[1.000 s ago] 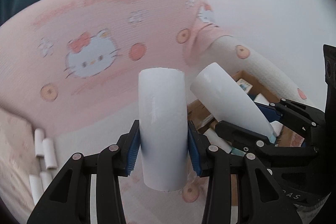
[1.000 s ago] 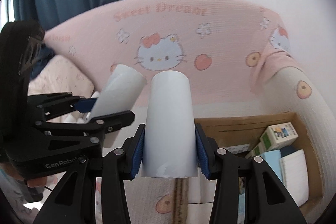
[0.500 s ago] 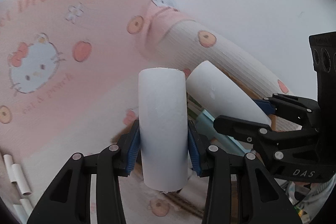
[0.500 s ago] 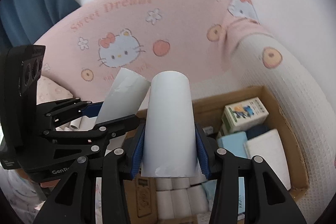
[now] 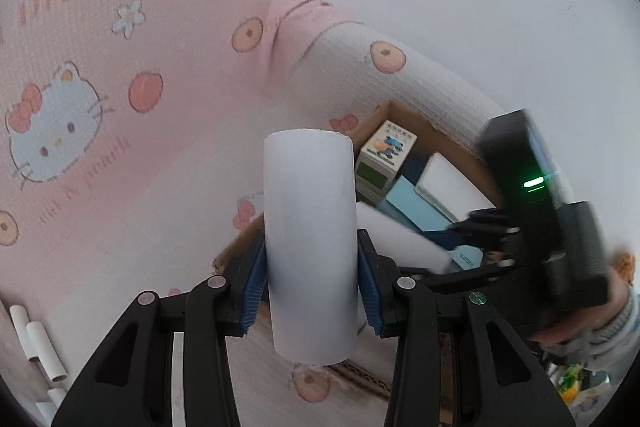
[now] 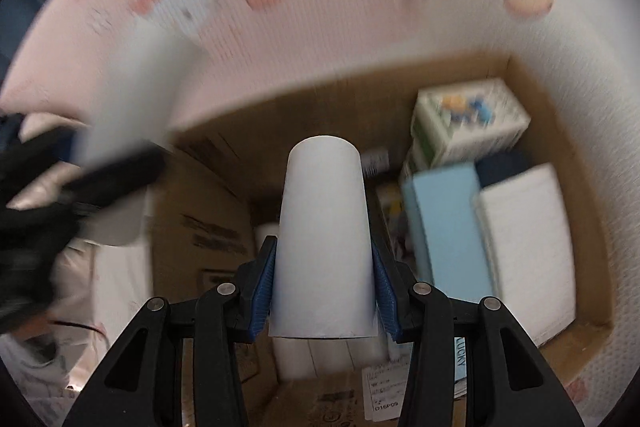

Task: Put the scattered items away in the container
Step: 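Lower the tube in the right gripper into the box and open it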

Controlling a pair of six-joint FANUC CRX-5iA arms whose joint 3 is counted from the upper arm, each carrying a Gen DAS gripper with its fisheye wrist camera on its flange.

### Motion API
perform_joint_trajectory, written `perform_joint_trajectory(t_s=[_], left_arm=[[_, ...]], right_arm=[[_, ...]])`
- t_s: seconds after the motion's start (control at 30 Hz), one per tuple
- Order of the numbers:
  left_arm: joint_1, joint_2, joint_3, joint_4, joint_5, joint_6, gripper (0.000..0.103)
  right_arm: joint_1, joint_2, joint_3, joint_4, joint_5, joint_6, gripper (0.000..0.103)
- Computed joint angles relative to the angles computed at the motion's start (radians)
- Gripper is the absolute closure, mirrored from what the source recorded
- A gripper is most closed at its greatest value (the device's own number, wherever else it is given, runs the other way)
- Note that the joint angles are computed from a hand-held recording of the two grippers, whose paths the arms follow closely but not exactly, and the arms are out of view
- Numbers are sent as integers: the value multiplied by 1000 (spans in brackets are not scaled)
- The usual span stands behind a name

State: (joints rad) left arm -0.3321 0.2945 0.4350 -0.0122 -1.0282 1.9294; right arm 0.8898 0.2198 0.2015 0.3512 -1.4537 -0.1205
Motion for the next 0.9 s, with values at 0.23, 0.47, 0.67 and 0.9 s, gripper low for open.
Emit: perform_joint_trajectory(t_s=[0.23,0.47,0.67,0.9], left_arm=[[30,71,60,92,-99,-51,57],[56,63,32,129,-83,-31,57],[75,30,-16,143,-56,-25,57],[75,22,-30,141,-45,-26,57]], right_arm=[[-68,37,33,-127,-7,71,61],[-123,104,111,-186,-89,168,61],[-158,174,180,-230,-171,254,61],[-157,275,298,-228,-317,377,61]])
